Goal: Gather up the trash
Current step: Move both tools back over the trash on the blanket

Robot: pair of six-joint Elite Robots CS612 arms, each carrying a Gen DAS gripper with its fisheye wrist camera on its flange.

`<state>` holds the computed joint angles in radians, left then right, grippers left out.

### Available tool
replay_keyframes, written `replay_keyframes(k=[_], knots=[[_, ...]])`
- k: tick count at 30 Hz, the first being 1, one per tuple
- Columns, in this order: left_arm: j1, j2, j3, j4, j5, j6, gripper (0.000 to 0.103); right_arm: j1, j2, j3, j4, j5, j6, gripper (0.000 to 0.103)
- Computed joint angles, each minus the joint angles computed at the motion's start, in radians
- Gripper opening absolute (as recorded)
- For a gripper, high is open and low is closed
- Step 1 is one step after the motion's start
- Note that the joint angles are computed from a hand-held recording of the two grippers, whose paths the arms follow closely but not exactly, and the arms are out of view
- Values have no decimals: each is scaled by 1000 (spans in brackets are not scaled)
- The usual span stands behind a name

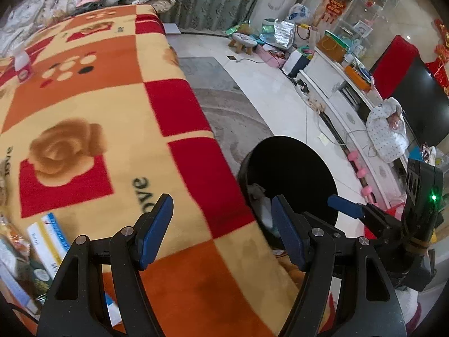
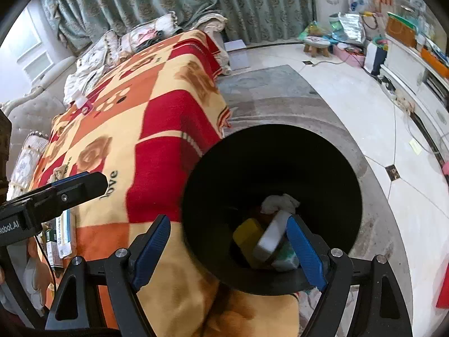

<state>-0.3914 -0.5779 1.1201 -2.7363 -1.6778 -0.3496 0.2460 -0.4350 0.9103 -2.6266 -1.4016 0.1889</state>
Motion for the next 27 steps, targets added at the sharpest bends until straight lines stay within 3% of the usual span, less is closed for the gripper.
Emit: replay_keyframes(k=[9, 19, 27], knots=[[17, -51, 93, -75, 86, -30, 72, 25, 17, -50, 17, -4, -37, 83], [35, -103, 189, -131, 217, -50, 72, 60, 58, -147, 50, 37, -80, 83], [62, -132, 250, -150, 262, -88, 72, 94, 105, -253, 111, 68, -131, 83]])
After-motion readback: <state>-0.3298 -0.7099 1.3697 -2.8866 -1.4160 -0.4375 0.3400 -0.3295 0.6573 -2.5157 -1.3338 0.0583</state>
